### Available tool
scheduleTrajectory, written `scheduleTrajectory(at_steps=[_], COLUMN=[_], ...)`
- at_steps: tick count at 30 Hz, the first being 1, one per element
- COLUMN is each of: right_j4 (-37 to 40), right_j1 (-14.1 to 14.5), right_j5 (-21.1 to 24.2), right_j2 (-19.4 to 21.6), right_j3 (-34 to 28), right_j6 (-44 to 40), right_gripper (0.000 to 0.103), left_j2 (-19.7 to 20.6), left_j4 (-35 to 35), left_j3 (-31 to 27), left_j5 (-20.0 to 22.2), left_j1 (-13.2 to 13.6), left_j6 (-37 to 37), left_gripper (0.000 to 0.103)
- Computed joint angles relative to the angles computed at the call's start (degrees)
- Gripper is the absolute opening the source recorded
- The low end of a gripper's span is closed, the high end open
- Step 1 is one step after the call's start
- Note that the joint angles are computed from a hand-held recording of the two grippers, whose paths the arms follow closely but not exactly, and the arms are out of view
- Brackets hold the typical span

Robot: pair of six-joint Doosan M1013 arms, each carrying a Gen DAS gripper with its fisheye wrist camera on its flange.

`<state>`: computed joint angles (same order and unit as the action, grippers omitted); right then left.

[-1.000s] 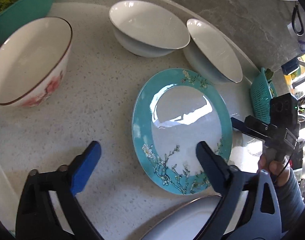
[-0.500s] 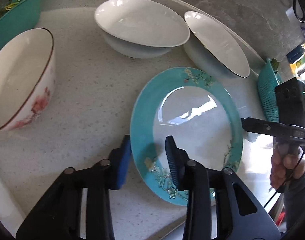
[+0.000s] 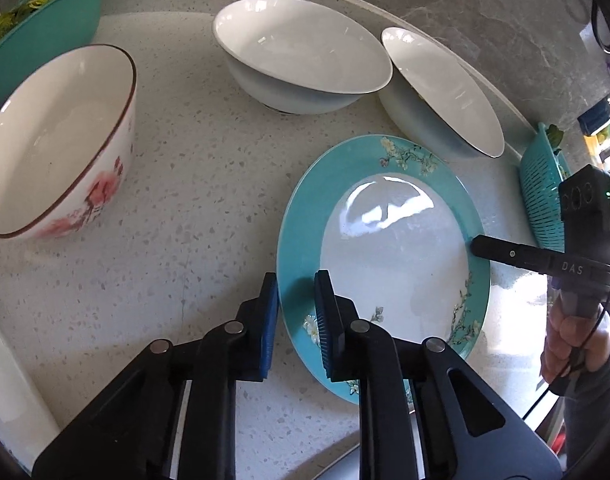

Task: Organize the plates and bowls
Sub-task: 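Pinch the teal floral plate rim with the left tool while the right tool pinches it, then lift the teal plate with both tools and lower it onto the grey plate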

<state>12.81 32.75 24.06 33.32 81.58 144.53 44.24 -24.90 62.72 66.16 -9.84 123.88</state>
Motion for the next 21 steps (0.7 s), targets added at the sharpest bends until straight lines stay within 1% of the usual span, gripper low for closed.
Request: scheduleTrajectory(at_steps=[1,2,6,9,12,17,21], right_j4=[-0.60,-0.84,-0.69,-0.16,-1.03,-4.75,-7.43], right_j1=[0.12,0.18,0.39,0.43,0.66,1.66,3.07], right_j5=[-0.07,-0.12,0.20,-0.36,-0.89,0.13,0.72], right_j2=[-0.05,-0.17,-0.42,-0.90,-1.48,-2.67,-3.88], right_j3=[-0.02,0.05,-0.13,0.36,0.43,-0.15,-0.06], right_j6=[0.66,0.96,1.24,1.89,3.56,6.51,8.07], right_gripper=[0.012,0.012,0.012,0.012,0.012,0.012,0.012], left_j2=[-0.13,0.15,0.01,-0.07,-0.70,-3.40,-6.15], left_j4=[-0.12,-0.16,-0.16,-0.40,-0.55,-2.02,-2.68], left_j3=[0.14,-0.53,-1.04,-1.86,-1.81,0.55,4.07], left_j5=[-0.10,1.41,2.10,3.57,3.96,3.72,3.99], left_j1=[0.04,0.24,0.65,1.09,1.36,2.30,3.60], left_j6=[-0.14,0.60,-0.08,-1.17,-1.64,-0.26,1.27], left_gripper=[0.015,0.015,0.015,0.015,0.015,0.015,0.015])
